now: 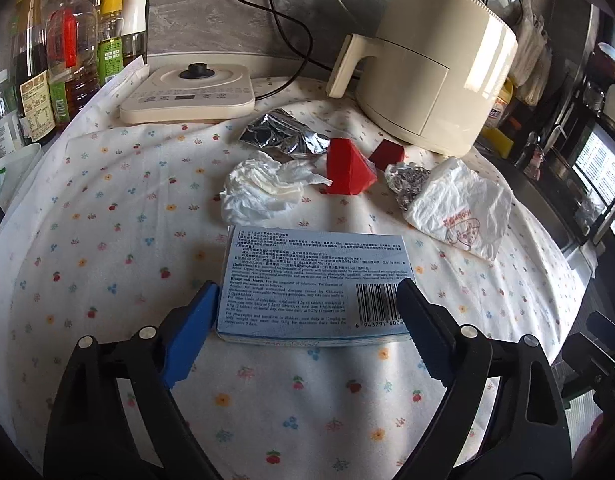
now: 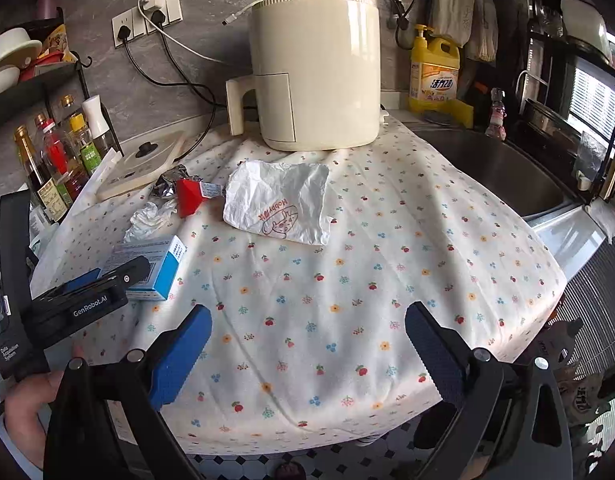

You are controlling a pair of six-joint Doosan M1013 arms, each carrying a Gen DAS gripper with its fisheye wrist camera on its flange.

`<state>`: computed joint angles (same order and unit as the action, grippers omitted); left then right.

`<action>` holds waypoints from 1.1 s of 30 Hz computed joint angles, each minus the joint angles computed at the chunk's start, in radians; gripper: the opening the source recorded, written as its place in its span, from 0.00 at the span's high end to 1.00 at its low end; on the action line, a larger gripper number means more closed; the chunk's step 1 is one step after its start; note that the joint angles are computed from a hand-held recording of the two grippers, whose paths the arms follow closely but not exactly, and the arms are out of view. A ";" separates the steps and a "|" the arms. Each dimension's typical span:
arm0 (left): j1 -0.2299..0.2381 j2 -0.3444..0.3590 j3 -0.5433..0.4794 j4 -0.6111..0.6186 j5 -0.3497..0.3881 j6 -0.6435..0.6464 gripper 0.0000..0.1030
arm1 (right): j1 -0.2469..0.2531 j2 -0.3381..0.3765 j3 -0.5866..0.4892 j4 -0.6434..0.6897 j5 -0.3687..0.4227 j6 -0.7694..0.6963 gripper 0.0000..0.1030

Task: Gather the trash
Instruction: 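Move both tools over the cloth toward the blue-white medicine box, then grasp the blue-white medicine box with left gripper while right gripper grasps white plastic bag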

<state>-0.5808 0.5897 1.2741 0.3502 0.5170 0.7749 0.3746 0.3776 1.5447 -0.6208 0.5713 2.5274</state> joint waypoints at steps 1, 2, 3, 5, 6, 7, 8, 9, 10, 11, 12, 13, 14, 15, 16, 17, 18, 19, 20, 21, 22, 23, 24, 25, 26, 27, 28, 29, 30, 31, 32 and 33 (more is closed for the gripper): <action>-0.004 -0.002 0.004 -0.012 -0.007 0.010 0.18 | -0.001 -0.006 0.008 -0.008 0.002 0.011 0.08; -0.007 -0.004 0.007 -0.029 -0.014 0.025 0.20 | -0.001 -0.012 0.016 -0.018 0.005 0.023 0.08; -0.010 -0.006 0.009 -0.048 -0.021 0.044 0.20 | -0.003 -0.018 0.024 -0.024 0.007 0.033 0.08; -0.019 -0.007 0.009 -0.080 -0.026 0.081 0.21 | -0.005 -0.029 0.039 -0.038 0.012 0.054 0.08; -0.023 -0.006 0.008 -0.103 -0.027 0.108 0.21 | -0.006 -0.035 0.046 -0.042 0.013 0.061 0.08; -0.026 -0.006 0.008 -0.127 -0.028 0.135 0.21 | -0.007 -0.040 0.052 -0.047 0.016 0.069 0.08; -0.029 -0.006 0.009 -0.153 -0.031 0.161 0.21 | -0.008 -0.045 0.058 -0.052 0.018 0.076 0.08; -0.031 -0.006 0.011 -0.192 -0.039 0.197 0.21 | -0.009 -0.049 0.064 -0.056 0.019 0.082 0.08; -0.033 -0.006 0.012 -0.227 -0.043 0.233 0.21 | -0.010 -0.053 0.068 -0.061 0.021 0.088 0.08; -0.035 -0.005 0.011 -0.257 -0.044 0.266 0.21 | -0.011 -0.057 0.073 -0.066 0.022 0.095 0.08; -0.039 -0.005 0.011 -0.283 -0.048 0.299 0.21 | -0.012 -0.061 0.078 -0.072 0.024 0.103 0.08; -0.041 -0.005 0.010 -0.300 -0.049 0.323 0.21 | -0.014 -0.065 0.083 -0.078 0.026 0.112 0.08; -0.043 -0.004 0.008 -0.321 -0.049 0.349 0.21 | -0.015 -0.068 0.086 -0.083 0.027 0.121 0.08; -0.044 -0.002 0.005 -0.356 -0.049 0.383 0.21 | -0.016 -0.072 0.091 -0.088 0.029 0.132 0.08; -0.044 0.000 0.001 -0.381 -0.048 0.407 0.21 | -0.017 -0.075 0.094 -0.093 0.032 0.141 0.08; -0.045 0.003 -0.004 -0.388 -0.044 0.417 0.21 | -0.019 -0.078 0.098 -0.098 0.035 0.150 0.08; -0.049 0.004 -0.009 -0.357 -0.042 0.393 0.21 | -0.021 -0.080 0.101 -0.100 0.037 0.156 0.08; -0.054 0.006 -0.016 -0.305 -0.035 0.350 0.21 | -0.023 -0.082 0.104 -0.103 0.039 0.163 0.08; -0.059 0.009 -0.025 -0.242 -0.022 0.300 0.21 | -0.025 -0.083 0.106 -0.105 0.041 0.171 0.08; -0.062 0.012 -0.035 -0.194 -0.009 0.265 0.21 | -0.026 -0.082 0.106 -0.106 0.044 0.179 0.08; -0.063 0.017 -0.046 -0.169 0.002 0.251 0.21 | -0.027 -0.081 0.104 -0.105 0.047 0.181 0.08; -0.062 0.019 -0.053 -0.156 0.009 0.247 0.17 | -0.028 -0.080 0.103 -0.103 0.047 0.183 0.08; -0.062 0.024 -0.063 -0.131 0.020 0.237 0.14 | -0.029 -0.078 0.101 -0.103 0.047 0.186 0.08; -0.061 0.025 -0.068 -0.107 0.026 0.231 0.11 | -0.030 -0.075 0.098 -0.103 0.046 0.186 0.08; -0.059 0.028 -0.074 -0.090 0.030 0.231 0.10 | -0.030 -0.072 0.093 -0.103 0.046 0.187 0.08; -0.056 0.032 -0.083 -0.082 0.036 0.238 0.10 | -0.031 -0.068 0.088 -0.104 0.046 0.188 0.08; -0.052 0.036 -0.090 -0.085 0.040 0.248 0.09 | -0.031 -0.065 0.084 -0.106 0.046 0.191 0.08; -0.049 0.039 -0.096 -0.092 0.043 0.258 0.09 | -0.032 -0.062 0.080 -0.109 0.047 0.196 0.08; -0.043 0.046 -0.107 -0.117 0.047 0.284 0.09 | -0.033 -0.059 0.076 -0.111 0.048 0.201 0.08; -0.038 0.051 -0.117 -0.138 0.050 0.306 0.09 | -0.035 -0.056 0.073 -0.114 0.050 0.206 0.08; -0.034 0.058 -0.128 -0.151 0.055 0.322 0.09 | -0.036 -0.055 0.071 -0.115 0.051 0.210 0.08; -0.031 0.064 -0.137 -0.160 0.059 0.334 0.09 | -0.038 -0.053 0.069 -0.116 0.053 0.214 0.08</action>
